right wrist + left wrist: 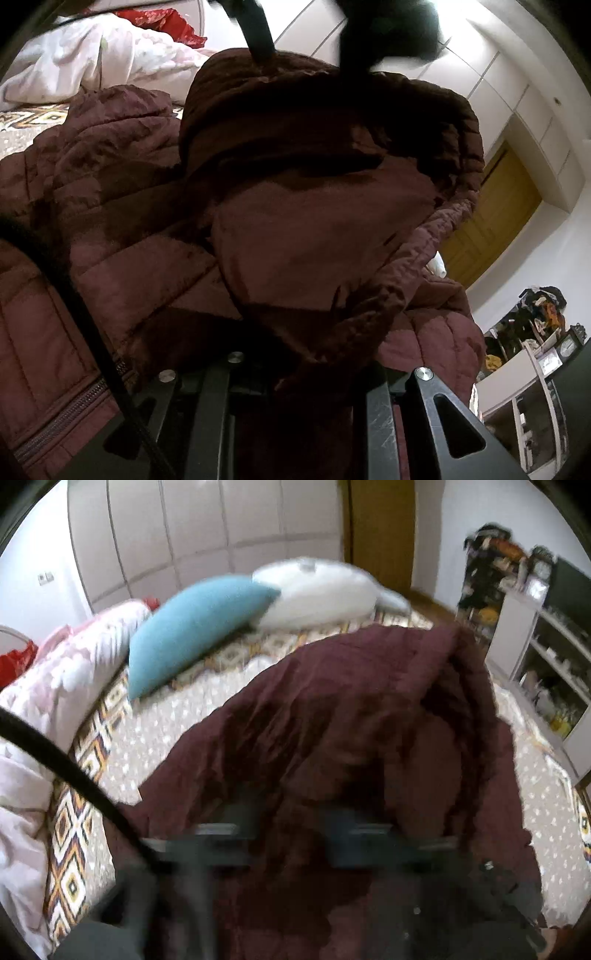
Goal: Fold large clothes
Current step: 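Fold the hood down onto the coat body with the right gripper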
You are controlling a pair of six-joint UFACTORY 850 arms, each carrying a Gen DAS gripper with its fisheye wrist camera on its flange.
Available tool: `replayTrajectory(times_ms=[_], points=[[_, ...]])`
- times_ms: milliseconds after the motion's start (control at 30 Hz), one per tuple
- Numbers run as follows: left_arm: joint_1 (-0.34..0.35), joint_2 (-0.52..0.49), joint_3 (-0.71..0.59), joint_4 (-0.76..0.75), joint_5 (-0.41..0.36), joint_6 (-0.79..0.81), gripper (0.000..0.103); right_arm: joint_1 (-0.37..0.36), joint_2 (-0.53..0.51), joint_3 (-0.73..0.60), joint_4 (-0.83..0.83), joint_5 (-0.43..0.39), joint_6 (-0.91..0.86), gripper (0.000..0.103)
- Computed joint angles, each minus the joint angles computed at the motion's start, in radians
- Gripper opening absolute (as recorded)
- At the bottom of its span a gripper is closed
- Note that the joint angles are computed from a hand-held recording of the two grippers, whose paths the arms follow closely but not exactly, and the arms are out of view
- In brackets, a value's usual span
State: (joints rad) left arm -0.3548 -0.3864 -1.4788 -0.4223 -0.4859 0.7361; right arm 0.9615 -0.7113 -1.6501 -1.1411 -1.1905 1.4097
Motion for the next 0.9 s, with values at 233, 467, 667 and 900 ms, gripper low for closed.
replayTrajectory(times_ms=[233, 467, 667, 900], points=[[0.065, 0.163, 0.188, -0.267, 0.110, 0.266, 0.005, 0.004, 0.008, 0.003, 0.021, 0.002, -0.027, 0.031], [0.181, 0.314, 0.398, -0.543, 0.081, 0.584, 0.005, 0.023, 0.171, 0.057, 0.102, 0.110, -0.053, 0.077], [0.210, 0.351, 0.549, -0.427, 0.100, 0.515, 0.006, 0.060, 0.292, 0.135, 0.213, 0.144, 0.033, 0.079], [0.301, 0.463, 0.687, -0.395, 0.067, 0.568, 0.014, 0.081, 0.321, 0.176, 0.221, 0.160, 0.283, 0.079]])
